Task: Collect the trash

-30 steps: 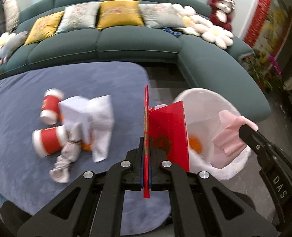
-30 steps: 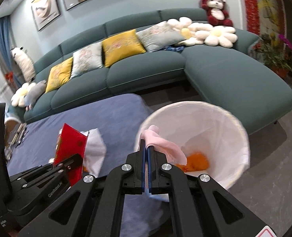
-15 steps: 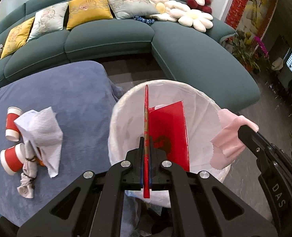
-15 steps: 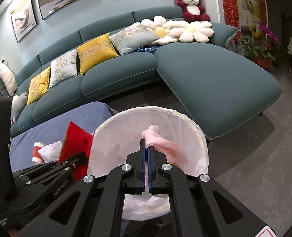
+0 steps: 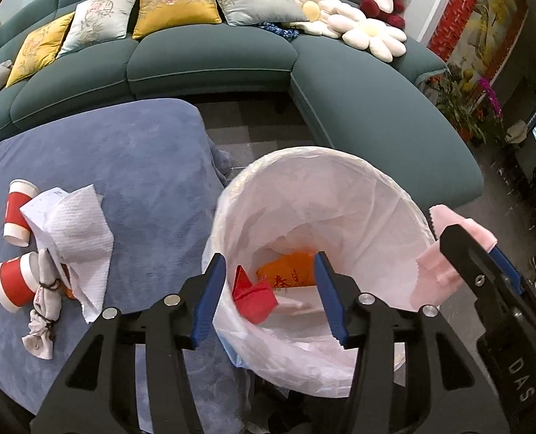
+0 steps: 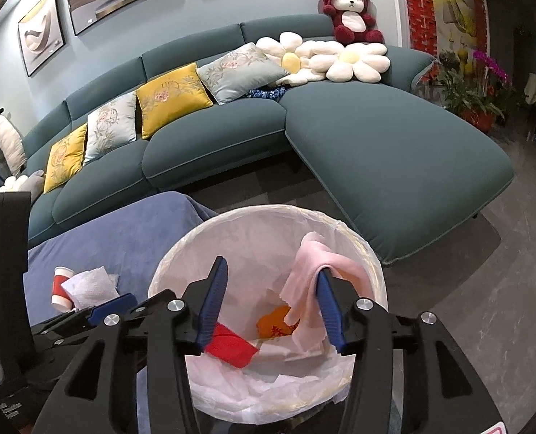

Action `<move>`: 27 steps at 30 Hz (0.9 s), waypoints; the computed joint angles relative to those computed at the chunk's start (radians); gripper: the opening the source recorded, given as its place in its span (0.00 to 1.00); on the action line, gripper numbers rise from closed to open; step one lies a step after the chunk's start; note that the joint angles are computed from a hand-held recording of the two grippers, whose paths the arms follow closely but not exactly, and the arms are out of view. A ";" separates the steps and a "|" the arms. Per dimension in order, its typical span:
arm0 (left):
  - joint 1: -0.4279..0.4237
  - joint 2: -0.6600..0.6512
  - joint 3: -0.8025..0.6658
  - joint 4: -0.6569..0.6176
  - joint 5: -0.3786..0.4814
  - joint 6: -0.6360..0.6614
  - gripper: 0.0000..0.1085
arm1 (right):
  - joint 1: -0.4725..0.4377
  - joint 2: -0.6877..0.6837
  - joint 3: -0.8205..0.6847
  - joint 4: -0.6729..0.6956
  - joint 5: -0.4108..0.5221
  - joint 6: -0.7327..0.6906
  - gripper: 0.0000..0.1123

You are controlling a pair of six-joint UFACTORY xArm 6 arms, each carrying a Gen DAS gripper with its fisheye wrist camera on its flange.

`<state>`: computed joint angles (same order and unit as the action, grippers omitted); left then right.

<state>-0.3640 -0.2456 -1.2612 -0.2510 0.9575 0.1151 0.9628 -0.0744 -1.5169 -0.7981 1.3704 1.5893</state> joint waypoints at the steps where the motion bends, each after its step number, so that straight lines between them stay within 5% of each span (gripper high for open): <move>1: 0.006 -0.005 0.003 -0.002 -0.001 0.001 0.46 | 0.001 0.007 -0.012 -0.001 0.004 -0.004 0.43; 15: 0.104 -0.049 0.018 -0.033 0.020 0.026 0.48 | 0.040 0.104 -0.159 -0.016 0.044 -0.053 0.43; 27: 0.242 -0.087 0.033 -0.068 0.033 0.068 0.60 | 0.077 0.274 -0.399 -0.014 0.076 -0.153 0.48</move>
<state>-0.1222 -0.3331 -1.2282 -0.3189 0.9901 0.1831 1.0396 0.1996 -1.9156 -0.8123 1.4461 1.4360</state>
